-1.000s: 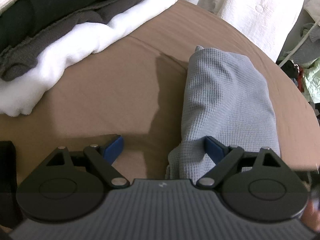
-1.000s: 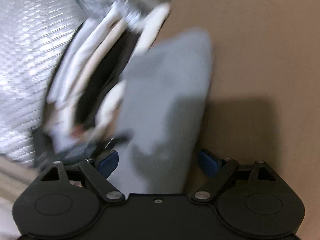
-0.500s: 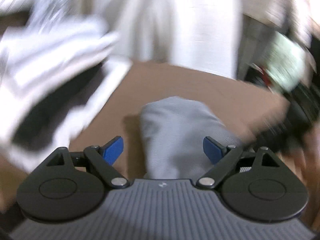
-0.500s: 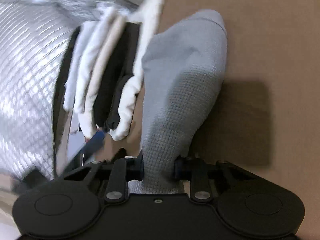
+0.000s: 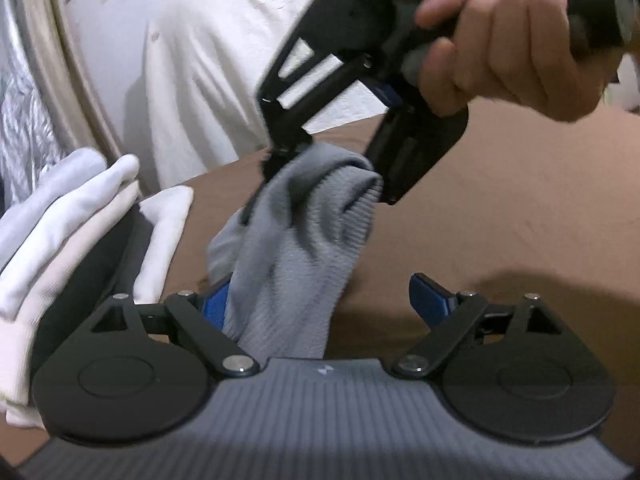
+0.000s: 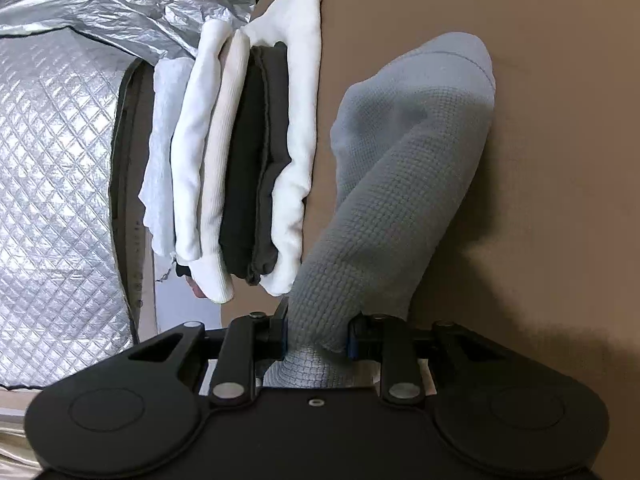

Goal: Fold clothes
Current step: 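Grasp the folded grey shirt with the right gripper while the left gripper grasps its other end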

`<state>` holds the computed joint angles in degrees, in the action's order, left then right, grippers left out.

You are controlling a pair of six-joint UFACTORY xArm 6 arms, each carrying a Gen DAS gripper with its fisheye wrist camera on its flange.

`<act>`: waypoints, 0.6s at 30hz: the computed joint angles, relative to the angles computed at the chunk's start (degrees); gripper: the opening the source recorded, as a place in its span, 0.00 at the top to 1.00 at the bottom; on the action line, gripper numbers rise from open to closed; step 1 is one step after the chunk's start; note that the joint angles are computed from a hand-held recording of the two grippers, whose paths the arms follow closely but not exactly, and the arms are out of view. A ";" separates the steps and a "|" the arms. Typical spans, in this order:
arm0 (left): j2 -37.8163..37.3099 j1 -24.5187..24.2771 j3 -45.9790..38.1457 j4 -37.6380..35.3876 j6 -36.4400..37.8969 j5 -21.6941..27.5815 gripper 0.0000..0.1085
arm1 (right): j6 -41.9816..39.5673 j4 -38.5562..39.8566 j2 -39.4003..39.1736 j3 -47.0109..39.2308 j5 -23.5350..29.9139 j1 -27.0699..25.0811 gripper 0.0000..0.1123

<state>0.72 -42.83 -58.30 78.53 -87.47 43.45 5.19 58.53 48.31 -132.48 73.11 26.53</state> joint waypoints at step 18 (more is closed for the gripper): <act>-2.52 5.25 1.73 -15.43 -7.53 -0.38 0.79 | -6.83 15.47 2.22 10.86 -9.67 -4.44 0.36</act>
<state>-1.79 -37.58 -56.57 63.10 -95.00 43.07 -1.64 73.99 50.54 -121.63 63.44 22.09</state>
